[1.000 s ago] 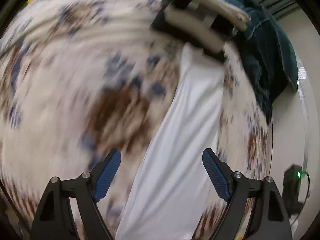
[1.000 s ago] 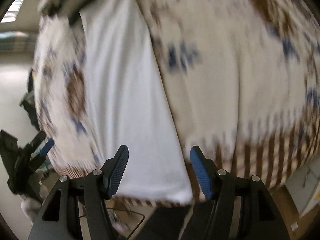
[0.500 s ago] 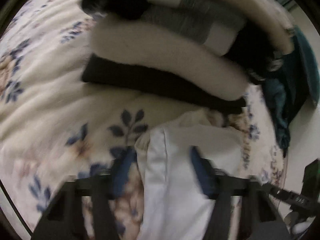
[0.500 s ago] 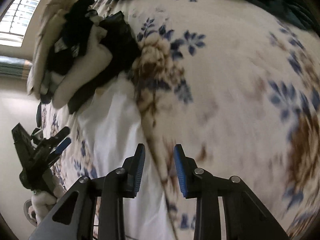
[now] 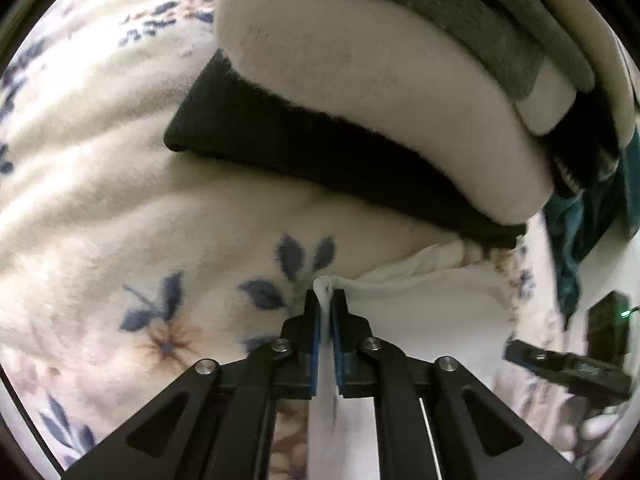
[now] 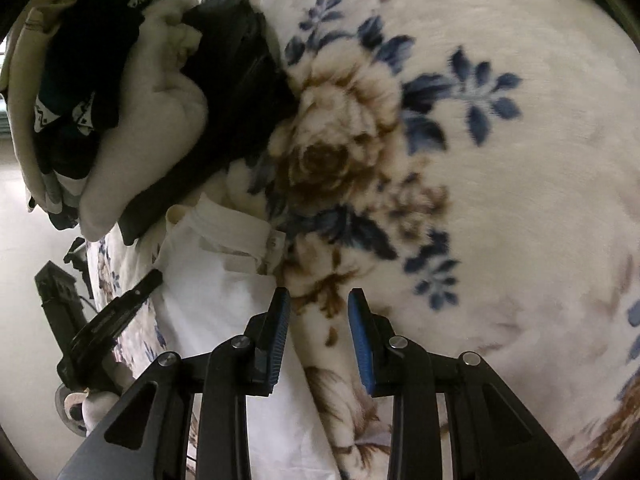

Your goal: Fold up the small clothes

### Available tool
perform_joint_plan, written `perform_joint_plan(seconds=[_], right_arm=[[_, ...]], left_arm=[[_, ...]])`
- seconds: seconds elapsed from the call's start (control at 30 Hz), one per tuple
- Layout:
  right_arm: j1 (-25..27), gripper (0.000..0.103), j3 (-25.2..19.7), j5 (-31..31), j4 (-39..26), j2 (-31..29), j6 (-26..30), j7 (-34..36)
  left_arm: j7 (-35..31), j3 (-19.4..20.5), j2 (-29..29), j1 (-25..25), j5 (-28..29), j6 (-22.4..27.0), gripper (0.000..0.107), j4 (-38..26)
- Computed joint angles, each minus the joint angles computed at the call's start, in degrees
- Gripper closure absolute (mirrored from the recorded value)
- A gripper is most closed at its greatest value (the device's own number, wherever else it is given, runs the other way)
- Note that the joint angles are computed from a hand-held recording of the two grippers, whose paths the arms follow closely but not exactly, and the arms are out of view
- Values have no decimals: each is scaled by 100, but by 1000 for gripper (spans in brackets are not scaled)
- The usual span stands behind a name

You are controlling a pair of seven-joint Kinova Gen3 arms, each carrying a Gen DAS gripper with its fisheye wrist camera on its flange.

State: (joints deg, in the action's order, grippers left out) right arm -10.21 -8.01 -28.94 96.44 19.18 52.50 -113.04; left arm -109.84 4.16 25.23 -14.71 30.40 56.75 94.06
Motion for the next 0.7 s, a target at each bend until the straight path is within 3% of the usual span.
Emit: perform_joint_plan(seconds=[0.03, 0.1, 0.13, 0.17, 0.2, 0.33, 0.47, 0.63, 0.67, 0.7], right_arm=[[9, 71, -16, -40, -24, 42, -23, 34], [78, 69, -74, -189, -52, 109, -78, 188], [136, 60, -118, -315, -55, 151, -124, 309], [182, 55, -146, -411, -45, 169, -156, 407], [251, 50, -200, -574, -18, 198, -242, 569], [475, 50, -434, -1172, -114, 569, -327, 1267], [463, 50, -519, -1414, -383, 1072, -238, 1481], [631, 50, -828, -1891, -598, 1535, -248, 1957], [665, 50, -884, -1999, -611, 1584, -249, 2058], [646, 50, -906, -2069, -648, 1636, -261, 2088]], left_arm=[[-21, -15, 27, -74, 97, 129, 97, -40], [-243, 67, 42, -385, 486, 214, 76, 35], [-405, 88, 51, -545, 712, 242, 67, 107], [-550, 94, 74, -654, 881, 269, 51, 170], [-680, 132, 152, -788, 1055, 365, 50, 196], [-890, 117, 522, -804, 1153, 743, 50, -16], [-866, 106, 558, -606, 985, 763, 40, -177], [-1060, 114, 393, -360, 587, 576, 40, -184], [-1202, 139, 322, -375, 602, 507, 50, -111], [-1263, 134, 266, -346, 578, 444, 80, -59]])
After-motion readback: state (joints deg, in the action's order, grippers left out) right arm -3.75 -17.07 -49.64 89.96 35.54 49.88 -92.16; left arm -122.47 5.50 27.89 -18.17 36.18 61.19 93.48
